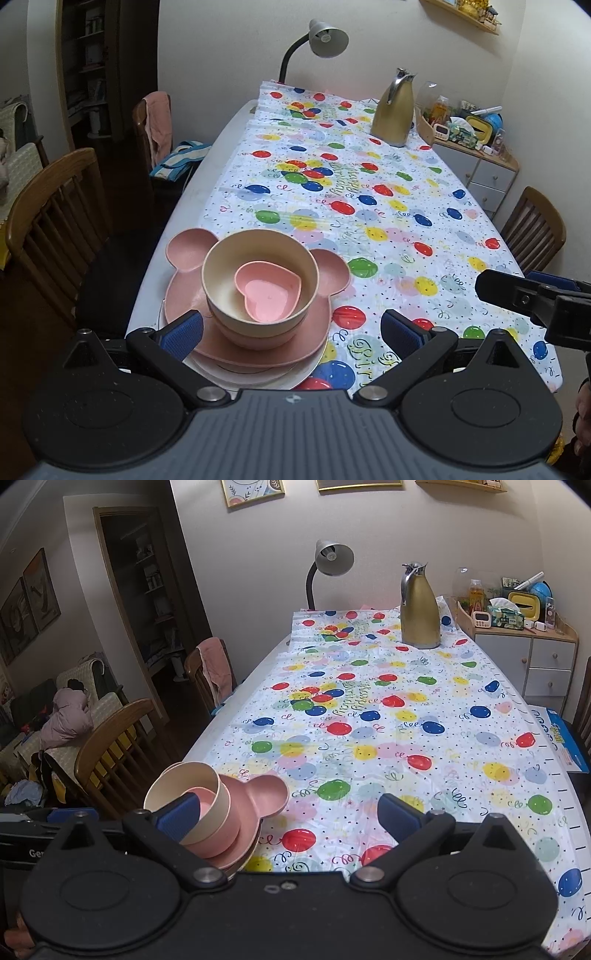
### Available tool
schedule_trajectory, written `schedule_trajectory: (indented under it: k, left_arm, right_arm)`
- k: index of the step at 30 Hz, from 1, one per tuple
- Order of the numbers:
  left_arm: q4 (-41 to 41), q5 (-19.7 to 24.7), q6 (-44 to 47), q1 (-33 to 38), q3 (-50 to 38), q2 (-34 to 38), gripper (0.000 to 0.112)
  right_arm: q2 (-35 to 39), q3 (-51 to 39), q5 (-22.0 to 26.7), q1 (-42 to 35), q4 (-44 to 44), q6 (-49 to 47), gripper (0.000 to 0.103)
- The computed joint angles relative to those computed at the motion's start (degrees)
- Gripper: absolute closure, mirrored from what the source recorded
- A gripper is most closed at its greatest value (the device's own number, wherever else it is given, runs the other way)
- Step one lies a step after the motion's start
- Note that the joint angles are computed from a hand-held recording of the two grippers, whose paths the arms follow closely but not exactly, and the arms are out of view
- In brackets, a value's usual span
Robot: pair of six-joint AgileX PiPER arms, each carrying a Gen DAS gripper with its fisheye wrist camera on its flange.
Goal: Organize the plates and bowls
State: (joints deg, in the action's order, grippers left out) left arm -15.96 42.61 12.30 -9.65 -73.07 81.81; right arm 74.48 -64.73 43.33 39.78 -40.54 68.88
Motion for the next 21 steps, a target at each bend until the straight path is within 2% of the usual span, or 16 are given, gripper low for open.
schedule_trajectory:
  k: [21]
  left_arm:
    - [3.8,-0.4,-4.5,1.0,2.5,-3.4,0.009]
  right_arm:
    - [1.0,-0.2,-2.5,-0.1,3.6,-3.5,0.001]
